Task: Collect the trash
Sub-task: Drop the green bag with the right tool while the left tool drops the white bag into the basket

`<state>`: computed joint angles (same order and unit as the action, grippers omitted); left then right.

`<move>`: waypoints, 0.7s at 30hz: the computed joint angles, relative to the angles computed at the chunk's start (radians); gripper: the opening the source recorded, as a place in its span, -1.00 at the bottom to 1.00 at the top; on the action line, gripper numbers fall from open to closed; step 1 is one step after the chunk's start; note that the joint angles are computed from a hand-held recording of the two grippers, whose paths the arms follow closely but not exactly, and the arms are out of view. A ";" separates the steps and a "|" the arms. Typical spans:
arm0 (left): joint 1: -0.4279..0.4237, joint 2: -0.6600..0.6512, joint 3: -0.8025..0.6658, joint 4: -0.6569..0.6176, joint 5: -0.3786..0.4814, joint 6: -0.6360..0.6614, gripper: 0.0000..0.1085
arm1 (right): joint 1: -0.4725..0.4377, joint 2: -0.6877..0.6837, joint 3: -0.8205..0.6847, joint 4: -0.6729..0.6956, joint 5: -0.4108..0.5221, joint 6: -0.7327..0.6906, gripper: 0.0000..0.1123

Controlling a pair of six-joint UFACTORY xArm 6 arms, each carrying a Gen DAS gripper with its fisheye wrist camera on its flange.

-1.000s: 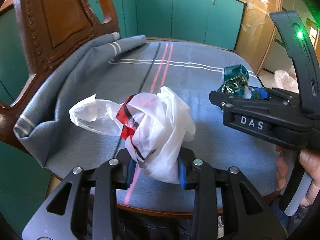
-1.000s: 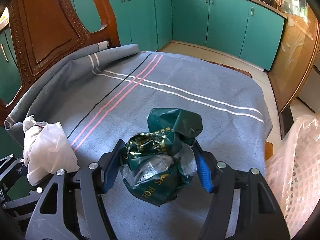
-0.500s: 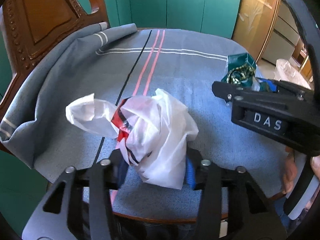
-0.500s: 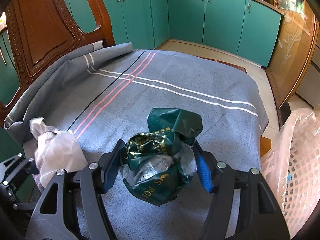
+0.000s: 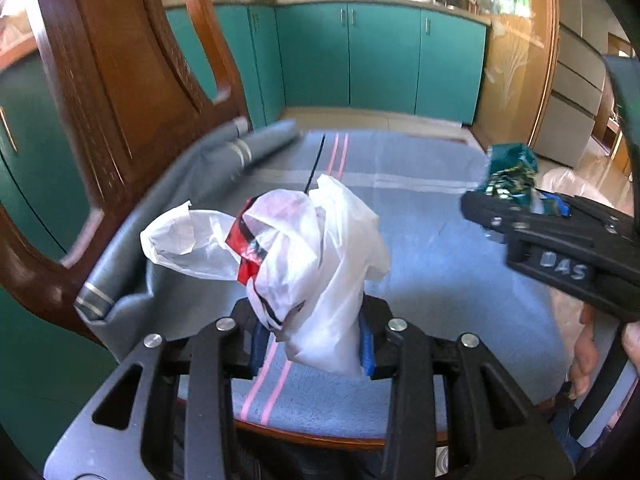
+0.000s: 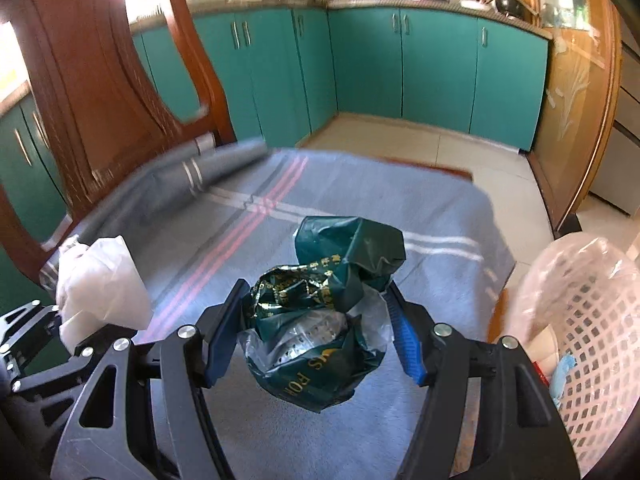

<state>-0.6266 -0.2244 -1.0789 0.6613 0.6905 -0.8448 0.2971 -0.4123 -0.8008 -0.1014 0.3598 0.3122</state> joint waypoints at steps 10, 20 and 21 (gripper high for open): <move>-0.085 0.089 -0.135 0.015 -0.051 0.027 -0.33 | -0.204 -0.258 0.158 0.103 -0.076 -0.085 0.17; -0.205 0.296 -0.348 -0.236 -0.180 0.302 -0.32 | -0.592 -0.487 0.300 -0.023 -0.065 -0.093 0.17; -0.217 0.333 -0.383 -0.300 -0.191 0.360 -0.32 | -0.611 -0.507 0.320 0.048 -0.069 -0.152 0.17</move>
<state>-0.8432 0.1085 -1.4615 0.3608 0.4995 -0.4852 -0.3137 -0.9191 -0.4806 -0.0530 0.2911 0.1605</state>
